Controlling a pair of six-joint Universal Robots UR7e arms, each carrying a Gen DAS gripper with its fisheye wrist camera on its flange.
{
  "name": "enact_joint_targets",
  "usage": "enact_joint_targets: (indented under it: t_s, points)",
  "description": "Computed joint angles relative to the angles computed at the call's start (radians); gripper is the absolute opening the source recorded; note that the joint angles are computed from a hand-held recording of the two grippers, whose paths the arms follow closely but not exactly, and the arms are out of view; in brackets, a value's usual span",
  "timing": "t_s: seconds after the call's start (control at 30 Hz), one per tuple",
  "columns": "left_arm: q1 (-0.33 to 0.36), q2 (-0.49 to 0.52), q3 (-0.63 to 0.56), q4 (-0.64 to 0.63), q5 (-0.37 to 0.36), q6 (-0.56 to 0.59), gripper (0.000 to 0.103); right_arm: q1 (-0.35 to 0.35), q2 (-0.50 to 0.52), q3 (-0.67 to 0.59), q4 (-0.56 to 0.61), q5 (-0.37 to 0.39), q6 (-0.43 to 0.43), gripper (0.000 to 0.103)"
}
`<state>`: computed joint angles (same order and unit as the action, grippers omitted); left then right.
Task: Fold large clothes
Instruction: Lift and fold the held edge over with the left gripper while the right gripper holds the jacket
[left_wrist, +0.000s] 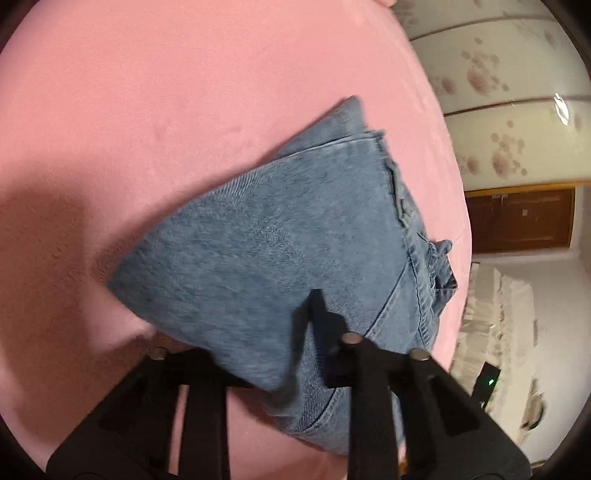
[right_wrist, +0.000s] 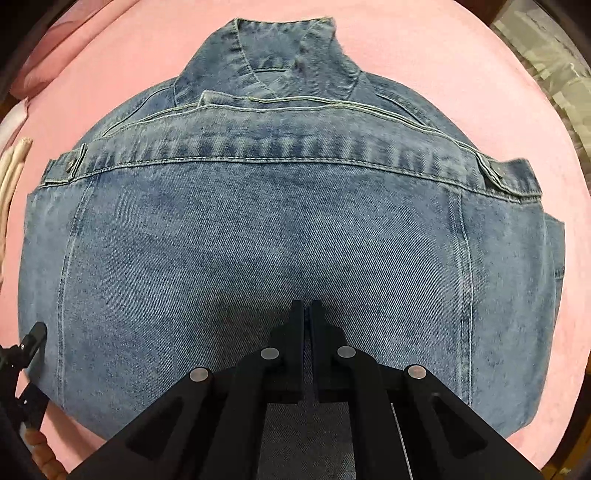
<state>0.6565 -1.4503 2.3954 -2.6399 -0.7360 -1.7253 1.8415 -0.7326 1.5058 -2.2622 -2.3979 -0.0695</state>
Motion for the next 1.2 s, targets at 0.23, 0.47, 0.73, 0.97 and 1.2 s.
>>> enact_joint_targets:
  t_s: [0.23, 0.47, 0.73, 0.97, 1.2]
  points:
    - [-0.098, 0.015, -0.090, 0.195, 0.140, 0.119, 0.007, 0.012, -0.038, 0.090, -0.113, -0.018, -0.012, 0.003]
    - [-0.138, 0.058, -0.203, 0.342, 0.189, 0.227, 0.007, 0.014, -0.094, 0.181, -0.182, -0.021, -0.026, 0.003]
    - [-0.209, 0.168, -0.342, 0.466, 0.278, 0.301, 0.006, -0.023, -0.162, 0.240, -0.213, 0.064, -0.051, 0.003]
    - [-0.271, 0.376, -0.516, 0.351, 0.320, 0.605, 0.006, -0.114, -0.263, 0.286, -0.208, 0.284, -0.165, 0.003]
    - [-0.300, 0.627, -0.742, 0.323, 0.258, 0.809, 0.005, -0.378, -0.349, 0.178, 0.127, 0.843, -0.170, 0.000]
